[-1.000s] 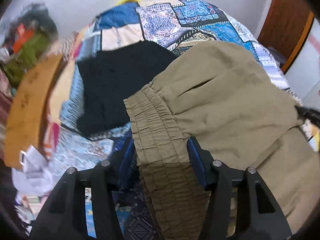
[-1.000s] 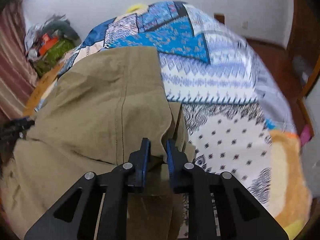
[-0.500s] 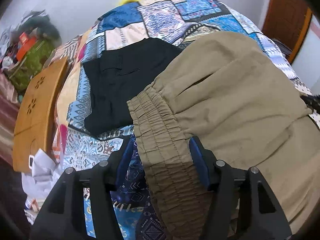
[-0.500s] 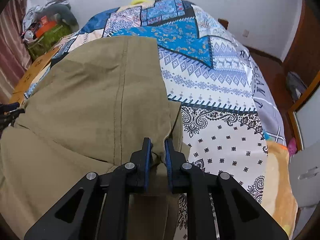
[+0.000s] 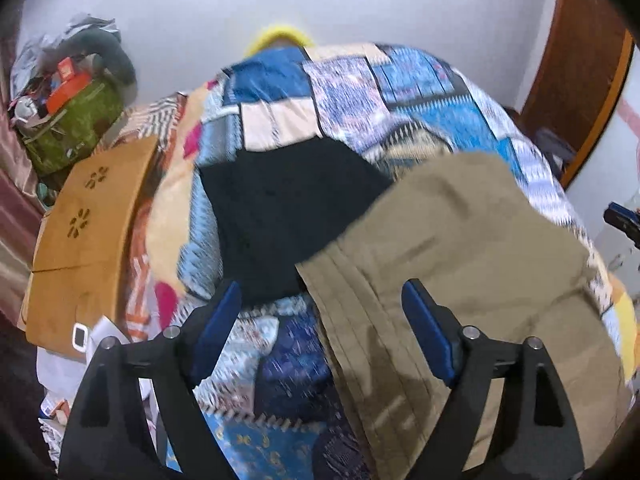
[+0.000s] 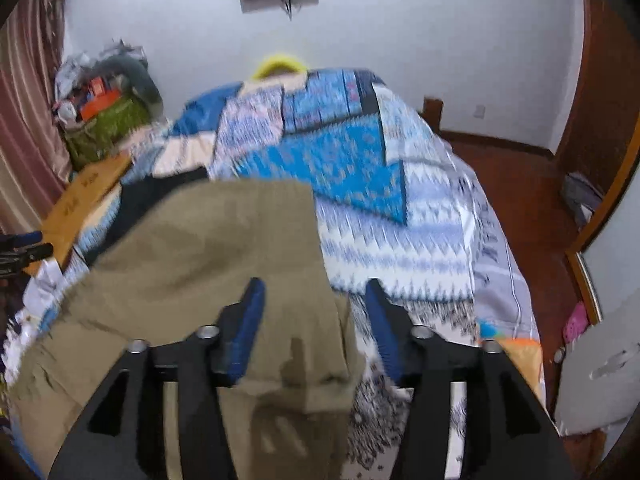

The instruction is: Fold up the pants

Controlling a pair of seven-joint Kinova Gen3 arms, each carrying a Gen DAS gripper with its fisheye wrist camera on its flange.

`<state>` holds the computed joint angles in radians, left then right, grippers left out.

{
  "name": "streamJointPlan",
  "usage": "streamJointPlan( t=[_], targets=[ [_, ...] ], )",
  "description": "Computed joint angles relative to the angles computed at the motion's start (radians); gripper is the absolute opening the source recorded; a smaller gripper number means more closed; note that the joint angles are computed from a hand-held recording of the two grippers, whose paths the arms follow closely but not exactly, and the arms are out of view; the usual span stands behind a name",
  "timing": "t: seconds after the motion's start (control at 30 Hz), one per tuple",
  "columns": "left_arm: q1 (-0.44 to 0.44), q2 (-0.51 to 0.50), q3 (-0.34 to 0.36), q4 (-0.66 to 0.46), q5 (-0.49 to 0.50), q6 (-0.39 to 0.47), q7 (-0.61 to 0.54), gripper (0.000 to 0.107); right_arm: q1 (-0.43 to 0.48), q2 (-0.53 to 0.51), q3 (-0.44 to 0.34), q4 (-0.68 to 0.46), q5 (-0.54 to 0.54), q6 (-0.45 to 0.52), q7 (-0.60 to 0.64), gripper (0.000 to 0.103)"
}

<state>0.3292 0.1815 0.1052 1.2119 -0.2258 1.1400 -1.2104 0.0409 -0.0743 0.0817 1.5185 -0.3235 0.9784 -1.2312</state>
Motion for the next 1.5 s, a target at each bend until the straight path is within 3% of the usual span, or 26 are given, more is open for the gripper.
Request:
streamJointPlan(
  t=[0.23,0.37,0.5,0.6,0.7,0.87,0.9,0.93,1.0,1.1,1.17,1.37,1.5],
  targets=[
    [-0.06,0.128,-0.029,-0.118,0.08,0.057,0.0,0.083,-0.01,0.097,-0.027,-0.087,-0.032,-0.039,-0.021,0.07],
    [-0.085,0.216,-0.036,-0.175,0.135,0.097,-0.008,0.083,-0.012,0.177,-0.055,-0.142,-0.006,-0.034,-0.023,0.07],
    [-0.147,0.292,-0.001,-0.21,0.254,0.114,-0.093,0.083,-0.021,0.273,-0.079,-0.211,0.05,-0.01,-0.031,0.07],
    [-0.134,0.349,-0.022,-0.252,0.264,0.154,-0.106,0.084,-0.016,0.335,-0.088,-0.261,0.066,0.003,-0.055,0.07],
    [-0.15,0.366,-0.02,-0.238,0.302,0.135,-0.108,0.093,0.003,0.41,-0.102,-0.337,0.048,0.036,-0.085,0.07],
    [-0.162,0.363,-0.011,-0.198,0.342,0.088,-0.138,0.091,0.006,0.528,-0.12,-0.478,0.041,0.124,-0.16,0.069],
    [-0.162,0.353,-0.011,-0.182,0.346,0.07,-0.15,0.086,0.005,0.546,-0.123,-0.499,0.041,0.144,-0.177,0.068],
    [-0.179,0.341,0.009,-0.161,0.367,0.046,-0.173,0.07,0.016,0.562,-0.14,-0.508,0.031,0.148,-0.195,0.066],
    [-0.162,0.33,-0.001,-0.156,0.363,0.04,-0.181,0.061,0.022,0.556,-0.144,-0.491,0.011,0.127,-0.2,0.064],
    [-0.109,0.313,-0.022,-0.154,0.29,0.03,-0.182,0.053,0.034,0.54,-0.158,-0.464,0.0,0.099,-0.173,0.04],
    [-0.067,0.302,-0.04,-0.161,0.231,0.026,-0.16,0.049,0.006,0.516,-0.141,-0.445,0.038,0.081,-0.192,0.015],
    [-0.017,0.215,-0.066,-0.158,0.123,-0.013,-0.081,0.039,-0.001,0.469,-0.138,-0.46,0.068,0.076,-0.183,0.012],
    [0.003,0.175,-0.062,-0.229,0.07,0.005,-0.059,0.039,0.01,0.386,-0.136,-0.461,0.051,0.034,-0.171,0.012]
  ],
)
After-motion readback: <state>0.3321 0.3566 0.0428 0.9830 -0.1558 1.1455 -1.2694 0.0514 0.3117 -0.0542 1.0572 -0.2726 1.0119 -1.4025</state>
